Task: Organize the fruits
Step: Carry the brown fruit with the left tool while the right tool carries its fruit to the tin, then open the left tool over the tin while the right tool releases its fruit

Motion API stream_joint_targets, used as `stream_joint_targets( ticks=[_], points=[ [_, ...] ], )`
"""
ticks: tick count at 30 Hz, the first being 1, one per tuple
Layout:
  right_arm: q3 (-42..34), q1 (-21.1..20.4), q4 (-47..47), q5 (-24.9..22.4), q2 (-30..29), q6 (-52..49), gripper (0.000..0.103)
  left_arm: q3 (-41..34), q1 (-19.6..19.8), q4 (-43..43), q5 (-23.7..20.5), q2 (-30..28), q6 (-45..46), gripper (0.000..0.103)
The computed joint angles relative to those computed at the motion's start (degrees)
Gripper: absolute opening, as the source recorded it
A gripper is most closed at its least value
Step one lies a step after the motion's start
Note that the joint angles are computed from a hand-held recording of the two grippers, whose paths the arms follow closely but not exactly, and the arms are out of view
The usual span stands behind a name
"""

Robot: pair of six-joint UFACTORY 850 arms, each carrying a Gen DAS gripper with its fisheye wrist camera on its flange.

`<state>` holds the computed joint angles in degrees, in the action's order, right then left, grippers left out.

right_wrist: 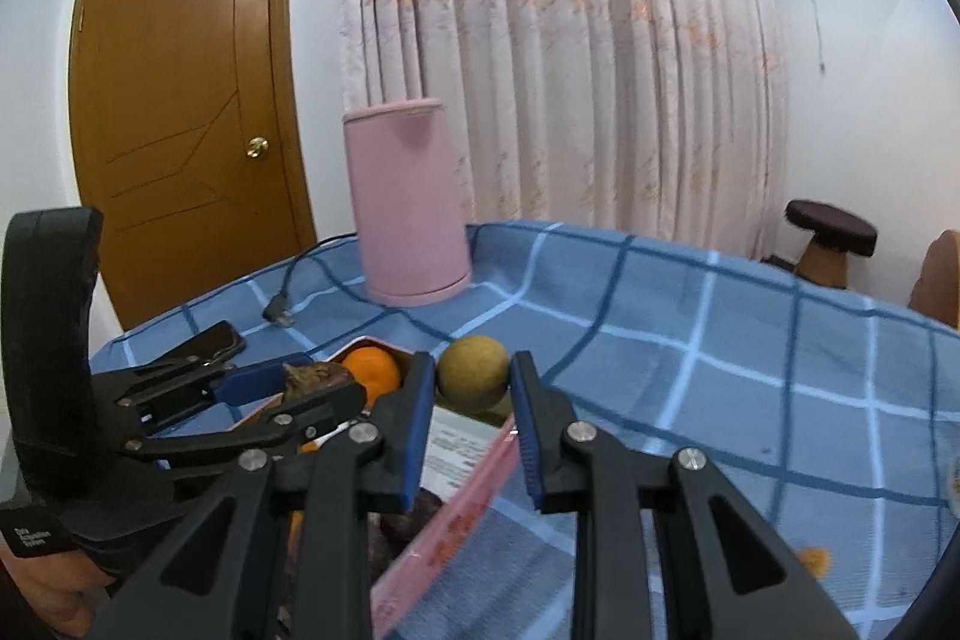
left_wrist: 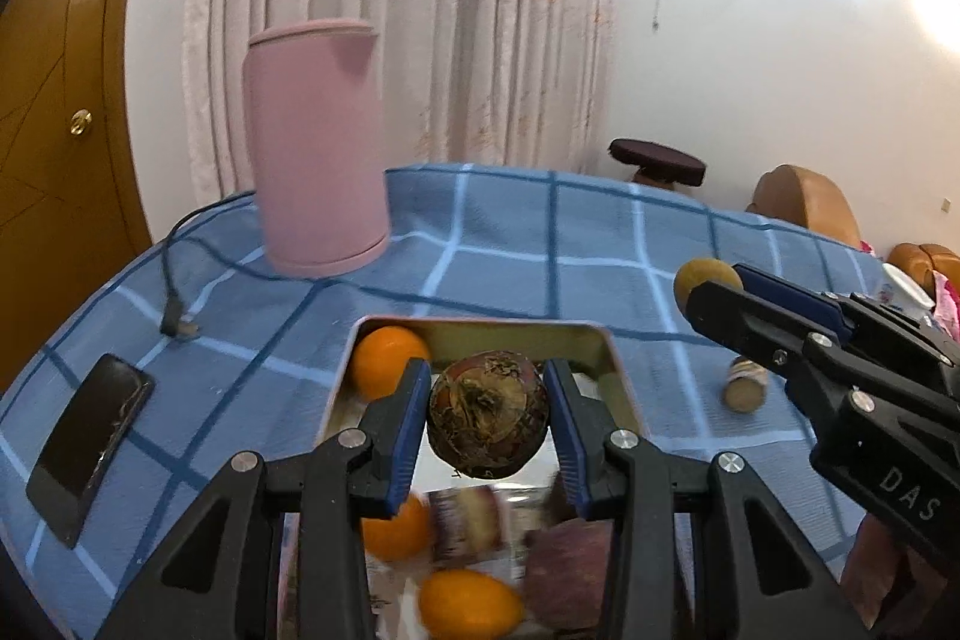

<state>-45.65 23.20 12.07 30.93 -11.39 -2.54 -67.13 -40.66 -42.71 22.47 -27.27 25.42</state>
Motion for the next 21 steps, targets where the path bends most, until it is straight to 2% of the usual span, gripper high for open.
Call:
stream_joint_targets(
  ticks=[12,15,19,21],
  points=[
    [-4.44,1.03,-6.44,-5.92,-5.35,4.51,0.029,-0.7,2.86,-3.55,-4.31,-1.25,2.96,0.041],
    [-5.68,1.18,-8.19,-8.84,-6.56,5.23,0.029,-1.29,2.92,-5.93,-5.49,-1.87,6.15,0.041],
    [-6.65,1.1,-11.67,-11.35,-7.84,8.54,0.03,-1.51,3.07,-8.8,-6.72,-2.27,9.12,0.041],
    [-7.16,0.67,-18.04,-12.57,-8.34,14.72,0.03,-1.52,2.73,-12.82,-5.95,-2.26,13.5,0.041]
  ],
)
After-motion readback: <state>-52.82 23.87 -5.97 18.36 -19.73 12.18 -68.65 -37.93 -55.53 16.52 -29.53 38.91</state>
